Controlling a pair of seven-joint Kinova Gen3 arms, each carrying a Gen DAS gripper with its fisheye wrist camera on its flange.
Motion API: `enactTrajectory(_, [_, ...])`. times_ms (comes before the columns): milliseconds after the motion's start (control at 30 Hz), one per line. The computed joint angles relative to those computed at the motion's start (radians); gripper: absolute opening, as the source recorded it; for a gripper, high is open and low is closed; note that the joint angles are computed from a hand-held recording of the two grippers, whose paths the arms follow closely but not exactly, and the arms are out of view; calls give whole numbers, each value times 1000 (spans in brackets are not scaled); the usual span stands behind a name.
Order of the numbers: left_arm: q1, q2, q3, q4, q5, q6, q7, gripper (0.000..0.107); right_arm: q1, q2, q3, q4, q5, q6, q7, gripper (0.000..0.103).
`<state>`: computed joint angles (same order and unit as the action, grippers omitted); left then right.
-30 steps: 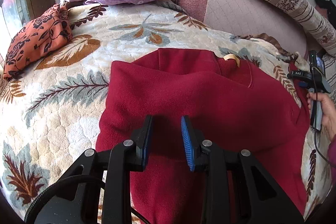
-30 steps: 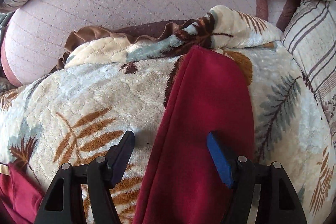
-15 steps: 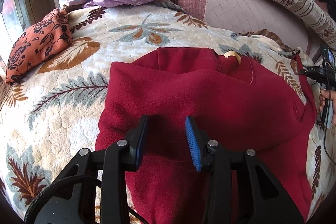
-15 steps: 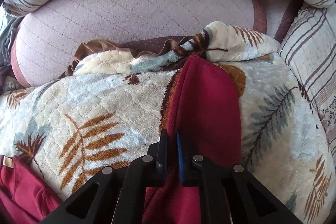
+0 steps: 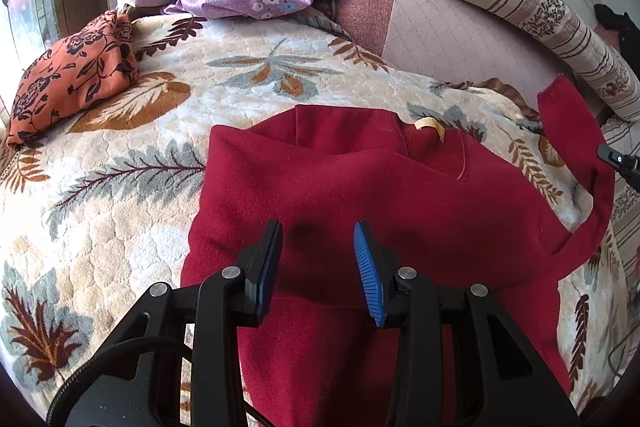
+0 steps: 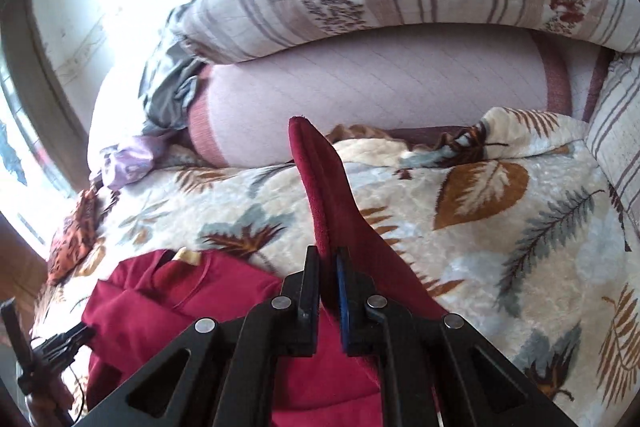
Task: Fold small clothes
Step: 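Fold the sleeve across the body with the right tool and release, then grasp the folded sweatshirt edge with the left tool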
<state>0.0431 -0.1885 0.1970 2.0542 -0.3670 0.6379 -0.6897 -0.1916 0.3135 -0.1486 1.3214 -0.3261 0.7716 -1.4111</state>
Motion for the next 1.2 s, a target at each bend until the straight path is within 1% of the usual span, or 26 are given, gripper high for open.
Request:
enactTrajectory(100, [14, -9, -25, 5, 51, -27, -46, 37, 15, -60, -62, 90, -77, -15, 122, 7])
enactTrajectory(233, [36, -1, -60, 4, 143, -58, -146, 37, -8, -116, -102, 231, -158, -78, 236, 7])
enactTrajectory(267, [38, 4, -62, 1, 161, -60, -163, 37, -29, -113, -107, 258, -152, -87, 242, 7])
enactTrajectory(300, [40, 9, -63, -1, 176, -62, -177, 37, -57, -105, -95, 267, -131, -79, 231, 7])
enactTrajectory(333, [44, 13, -66, -2, 195, -66, -196, 37, -103, -84, -66, 266, -102, -55, 204, 10])
enactTrajectory(367, [48, 16, -71, -2, 215, -69, -216, 37, -131, -56, -49, 250, -72, -15, 167, 20])
enactTrajectory(400, [52, 19, -75, -4, 234, -70, -236, 37, -141, -31, -42, 238, -58, 17, 147, 27])
enactTrajectory(433, [58, 20, -82, -4, 258, -74, -259, 37, -132, -24, -53, 244, -61, 33, 142, 40])
enactTrajectory(467, [63, 20, -89, -1, 282, -81, -281, 37, -106, -32, -71, 257, -80, 32, 153, 46])
enactTrajectory(567, [65, 29, -78, -4, 313, -91, -295, 45, -53, -114, -83, 341, -156, -32, 186, 51])
enactTrajectory(600, [64, 33, -74, -4, 335, -98, -311, 45, -35, -150, -85, 379, -179, -66, 189, 55])
enactTrajectory(633, [82, 44, -85, -15, 346, -93, -321, 45, -30, -185, -69, 419, -214, -106, 207, 66])
enactTrajectory(667, [86, 56, -78, -29, 341, -84, -314, 45, -11, -223, -57, 464, -255, -147, 226, 76])
enactTrajectory(700, [76, 66, -52, -41, 320, -80, -292, 45, -11, -253, -36, 498, -295, -188, 243, 78])
enactTrajectory(733, [72, 76, -32, -51, 297, -79, -269, 45, -14, -282, -10, 535, -331, -228, 256, 79])
enactTrajectory(800, [96, 105, -31, -81, 290, -77, -271, 45, -18, -305, 22, 576, -355, -303, 257, 79])
enactTrajectory(833, [114, 126, -37, -101, 284, -71, -275, 45, -18, -298, 34, 579, -344, -322, 240, 79])
enactTrajectory(867, [118, 152, -23, -127, 262, -58, -263, 45, -11, -291, 41, 576, -348, -324, 238, 79])
enactTrajectory(933, [163, 217, -24, -198, 197, -10, -217, 45, 8, -280, 50, 583, -377, -345, 240, 79])
enactTrajectory(1000, [163, 275, -5, -262, 194, 44, -221, 45, 17, -269, 76, 580, -409, -332, 242, 79])
enactTrajectory(1033, [172, 306, -7, -292, 199, 67, -229, 45, 48, -257, 69, 569, -450, -301, 255, 79])
enactTrajectory(1067, [200, 333, -26, -322, 189, 101, -225, 45, 90, -249, 51, 556, -490, -270, 275, 79])
enactTrajectory(1100, [241, 356, -54, -347, 162, 127, -205, 41, 113, -243, 45, 553, -531, -254, 300, 79])
enactTrajectory(1133, [263, 366, -70, -360, 147, 138, -191, 32, 119, -242, 51, 554, -556, -255, 316, 79])
enactTrajectory(1167, [267, 368, -70, -363, 149, 134, -189, 17, 106, -242, 69, 553, -564, -260, 325, 79])
enactTrajectory(1200, [260, 364, -65, -366, 164, 130, -203, 14, 109, -246, 70, 553, -560, -266, 324, 79])
